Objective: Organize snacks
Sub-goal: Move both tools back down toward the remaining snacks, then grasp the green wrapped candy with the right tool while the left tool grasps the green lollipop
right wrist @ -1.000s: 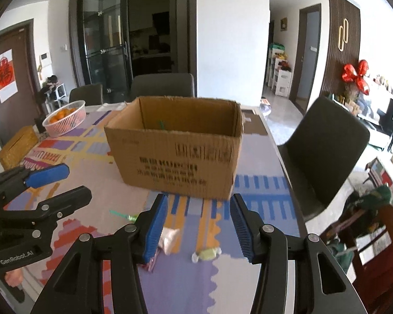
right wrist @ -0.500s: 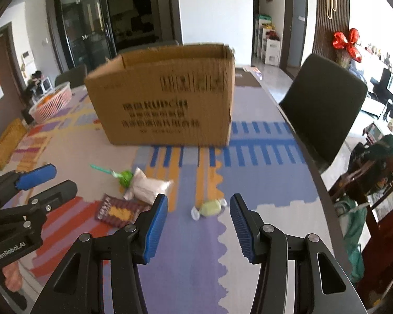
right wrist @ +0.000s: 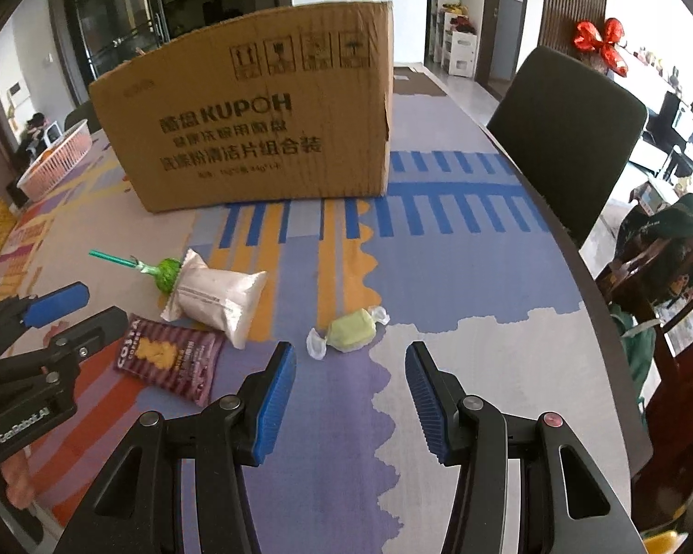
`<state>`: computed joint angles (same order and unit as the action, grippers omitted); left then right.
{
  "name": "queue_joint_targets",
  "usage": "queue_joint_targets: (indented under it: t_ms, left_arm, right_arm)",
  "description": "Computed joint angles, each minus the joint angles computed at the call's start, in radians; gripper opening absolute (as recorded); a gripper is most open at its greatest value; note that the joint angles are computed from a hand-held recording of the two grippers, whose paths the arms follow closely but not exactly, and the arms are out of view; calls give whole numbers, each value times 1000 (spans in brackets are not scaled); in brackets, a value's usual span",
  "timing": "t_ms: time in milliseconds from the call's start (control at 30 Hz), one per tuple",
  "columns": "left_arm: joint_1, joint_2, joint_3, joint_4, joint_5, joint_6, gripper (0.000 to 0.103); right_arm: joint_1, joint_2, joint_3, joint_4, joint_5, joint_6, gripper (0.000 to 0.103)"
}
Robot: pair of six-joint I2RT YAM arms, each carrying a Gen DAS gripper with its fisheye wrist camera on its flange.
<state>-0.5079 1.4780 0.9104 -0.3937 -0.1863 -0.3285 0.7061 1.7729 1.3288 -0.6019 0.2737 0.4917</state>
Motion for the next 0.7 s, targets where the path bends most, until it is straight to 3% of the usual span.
queue_joint_targets:
  t_ms: [400,700]
  left_arm:
    - [31,129,80,39,14,44,55]
    - [51,186,124,48,50,37,49]
  right_arm:
    - [-32,37,12,34,-31,17,51]
    - [-49,75,31,57,-61,10,50]
